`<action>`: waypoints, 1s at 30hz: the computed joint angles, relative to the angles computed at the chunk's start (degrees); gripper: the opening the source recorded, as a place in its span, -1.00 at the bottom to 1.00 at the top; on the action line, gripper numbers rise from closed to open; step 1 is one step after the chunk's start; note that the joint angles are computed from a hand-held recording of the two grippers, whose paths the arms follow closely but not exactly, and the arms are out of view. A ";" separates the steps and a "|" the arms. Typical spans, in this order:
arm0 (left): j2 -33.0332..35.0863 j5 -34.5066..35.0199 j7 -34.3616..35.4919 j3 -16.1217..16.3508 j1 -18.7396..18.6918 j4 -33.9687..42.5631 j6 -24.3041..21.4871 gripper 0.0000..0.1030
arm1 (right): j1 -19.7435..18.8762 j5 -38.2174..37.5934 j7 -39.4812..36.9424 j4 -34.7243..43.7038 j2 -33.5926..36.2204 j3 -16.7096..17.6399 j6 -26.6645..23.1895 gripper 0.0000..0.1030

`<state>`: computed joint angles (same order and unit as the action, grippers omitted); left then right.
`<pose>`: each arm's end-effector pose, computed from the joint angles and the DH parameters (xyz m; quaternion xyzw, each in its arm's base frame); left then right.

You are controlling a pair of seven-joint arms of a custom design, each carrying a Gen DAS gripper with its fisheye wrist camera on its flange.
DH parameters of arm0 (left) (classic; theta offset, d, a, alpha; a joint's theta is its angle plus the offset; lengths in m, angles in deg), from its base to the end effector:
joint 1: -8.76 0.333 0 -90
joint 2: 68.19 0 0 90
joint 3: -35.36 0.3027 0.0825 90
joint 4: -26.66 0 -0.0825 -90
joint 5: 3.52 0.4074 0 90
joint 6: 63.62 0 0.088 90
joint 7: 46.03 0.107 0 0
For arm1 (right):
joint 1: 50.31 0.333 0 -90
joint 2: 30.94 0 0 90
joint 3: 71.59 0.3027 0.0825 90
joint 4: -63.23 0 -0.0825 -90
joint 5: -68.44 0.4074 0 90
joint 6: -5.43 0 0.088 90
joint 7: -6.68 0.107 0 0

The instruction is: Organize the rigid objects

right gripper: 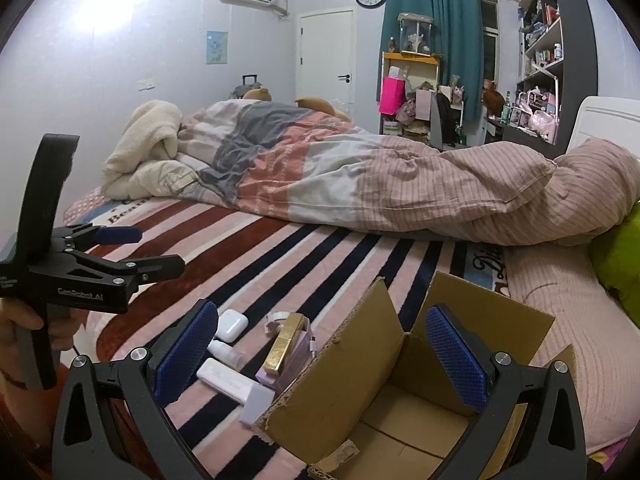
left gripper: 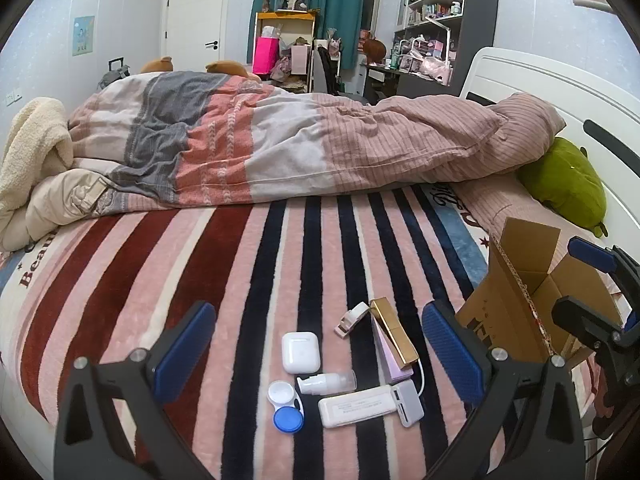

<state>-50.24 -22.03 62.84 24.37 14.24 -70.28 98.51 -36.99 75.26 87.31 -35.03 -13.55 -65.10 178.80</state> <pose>0.7119 -0.0365 0.4911 -0.6014 0.6820 -0.3480 0.2282 0.6733 0.2227 0.5129 -0.7231 0.4926 -0.2713 0.4011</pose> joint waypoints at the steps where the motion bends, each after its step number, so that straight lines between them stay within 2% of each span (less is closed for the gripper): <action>1: 0.02 0.20 -0.13 0.10 -0.08 0.01 0.06 0.99 | 0.14 -0.16 0.09 -0.05 0.00 -0.14 0.06 1.00; 8: -0.12 1.39 -1.23 0.36 -0.44 -0.40 0.53 0.99 | -1.46 2.36 -2.46 -0.41 -0.20 1.94 -0.16 1.00; 27: -0.30 1.71 -1.31 0.26 -0.06 -0.92 1.23 0.99 | -0.87 3.40 -3.27 -1.36 -0.60 1.47 0.14 1.00; 29: -0.47 0.74 -0.39 -0.29 0.47 -1.10 1.04 0.99 | -0.54 2.96 -2.94 -1.37 -0.60 1.08 0.28 0.90; 30: -0.54 -0.16 0.50 -0.72 0.94 -1.18 0.93 0.99 | 0.75 1.42 -1.42 -1.61 -0.68 -0.45 0.70 0.76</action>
